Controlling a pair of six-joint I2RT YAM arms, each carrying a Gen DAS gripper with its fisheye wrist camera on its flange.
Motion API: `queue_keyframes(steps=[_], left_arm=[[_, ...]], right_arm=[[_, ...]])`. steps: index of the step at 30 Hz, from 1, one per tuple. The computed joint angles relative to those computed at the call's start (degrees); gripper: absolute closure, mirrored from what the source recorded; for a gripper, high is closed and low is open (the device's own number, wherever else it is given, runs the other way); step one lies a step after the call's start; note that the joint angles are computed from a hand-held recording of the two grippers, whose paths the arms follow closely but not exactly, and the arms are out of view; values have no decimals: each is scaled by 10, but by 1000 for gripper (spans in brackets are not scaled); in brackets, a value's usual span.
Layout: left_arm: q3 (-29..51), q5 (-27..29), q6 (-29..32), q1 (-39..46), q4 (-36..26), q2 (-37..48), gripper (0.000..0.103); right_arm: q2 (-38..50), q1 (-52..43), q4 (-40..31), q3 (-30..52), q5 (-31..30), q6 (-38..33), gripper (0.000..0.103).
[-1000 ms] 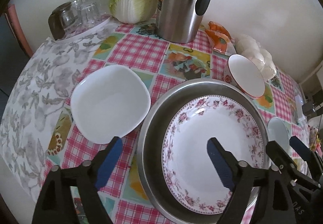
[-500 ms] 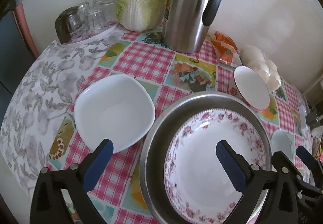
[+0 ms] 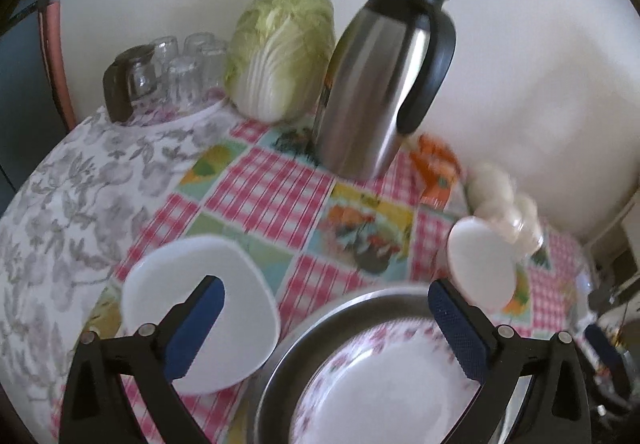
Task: Organize plates and bowls
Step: 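Move both grippers to the rim of the red-rimmed white bowl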
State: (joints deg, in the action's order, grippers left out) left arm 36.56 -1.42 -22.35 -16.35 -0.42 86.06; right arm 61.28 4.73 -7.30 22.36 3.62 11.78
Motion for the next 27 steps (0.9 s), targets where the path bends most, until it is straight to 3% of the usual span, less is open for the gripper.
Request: queue_keyframes(steps=[5,11,20,24,27], left_arm=[[9,-44,20,-32,40,10,0],[49,15,21,-33,34,55,0],[71,-24,35,-63,56,104,0],[94,-32,38,-71,35,116,0],[151,-42,42,-81,-32,145,0]], right_arm=[[64,-60,53,2,-45,-23,6],[144,-124,96,21,-107,-35,6],[224,-160,182,29,-157,-38,6],[242,-175,210,33,-176,-31,6],[273,-188,183,59,-188,-28,6]])
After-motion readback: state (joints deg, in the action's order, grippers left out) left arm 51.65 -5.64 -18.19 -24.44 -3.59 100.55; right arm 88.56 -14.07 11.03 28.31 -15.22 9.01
